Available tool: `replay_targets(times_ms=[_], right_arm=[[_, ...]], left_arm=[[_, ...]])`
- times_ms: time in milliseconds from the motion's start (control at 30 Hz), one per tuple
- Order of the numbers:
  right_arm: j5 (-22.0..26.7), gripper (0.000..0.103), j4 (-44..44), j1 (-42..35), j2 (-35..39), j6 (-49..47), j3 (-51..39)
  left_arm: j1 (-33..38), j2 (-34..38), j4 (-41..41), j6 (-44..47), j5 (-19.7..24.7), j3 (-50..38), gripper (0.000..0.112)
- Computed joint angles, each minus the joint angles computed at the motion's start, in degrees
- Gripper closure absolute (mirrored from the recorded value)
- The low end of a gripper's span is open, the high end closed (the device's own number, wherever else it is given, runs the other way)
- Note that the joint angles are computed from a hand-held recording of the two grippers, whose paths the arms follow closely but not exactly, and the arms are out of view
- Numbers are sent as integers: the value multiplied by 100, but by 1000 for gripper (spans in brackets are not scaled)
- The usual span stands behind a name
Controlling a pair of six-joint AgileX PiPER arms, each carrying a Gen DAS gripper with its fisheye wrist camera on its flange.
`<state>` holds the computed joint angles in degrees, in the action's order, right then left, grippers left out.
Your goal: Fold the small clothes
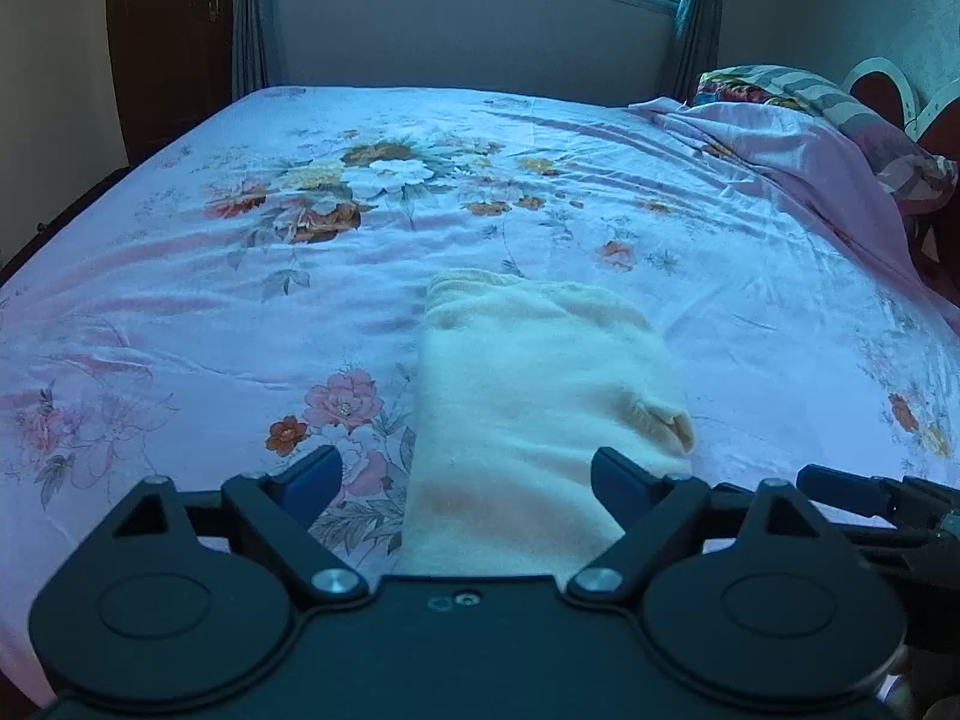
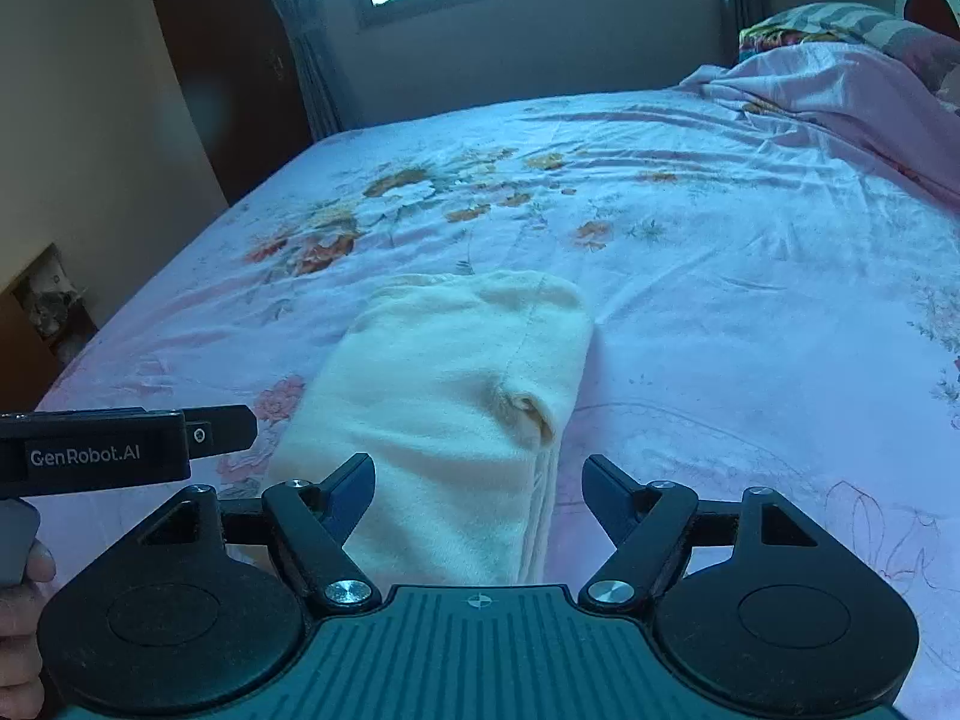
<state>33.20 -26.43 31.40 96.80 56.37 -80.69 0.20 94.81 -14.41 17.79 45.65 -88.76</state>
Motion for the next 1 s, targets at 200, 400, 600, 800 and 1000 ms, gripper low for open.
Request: replay_targets(times_ms=[200,400,600,800,1000], right_arm=[[239,12,-716,704,-1138,1074,894],[1190,0,-1869,1848,-1962,2418,1440],[2160,0,-1972,2523,-2206,2948,1390],[3076,0,-2700,3226,-2275,3499,1471],[3149,0,-2850,3324,-2666,3667,1650]], left_arm=[[110,-1298,58,171,-56,964,11],[367,-2210,-94,198,214,1599,11],[296,-2935,44,23,213,2138,11],[66,-3397,326,-336,241,2360,11],[-341,-3401,776,-842,182,2289,11]])
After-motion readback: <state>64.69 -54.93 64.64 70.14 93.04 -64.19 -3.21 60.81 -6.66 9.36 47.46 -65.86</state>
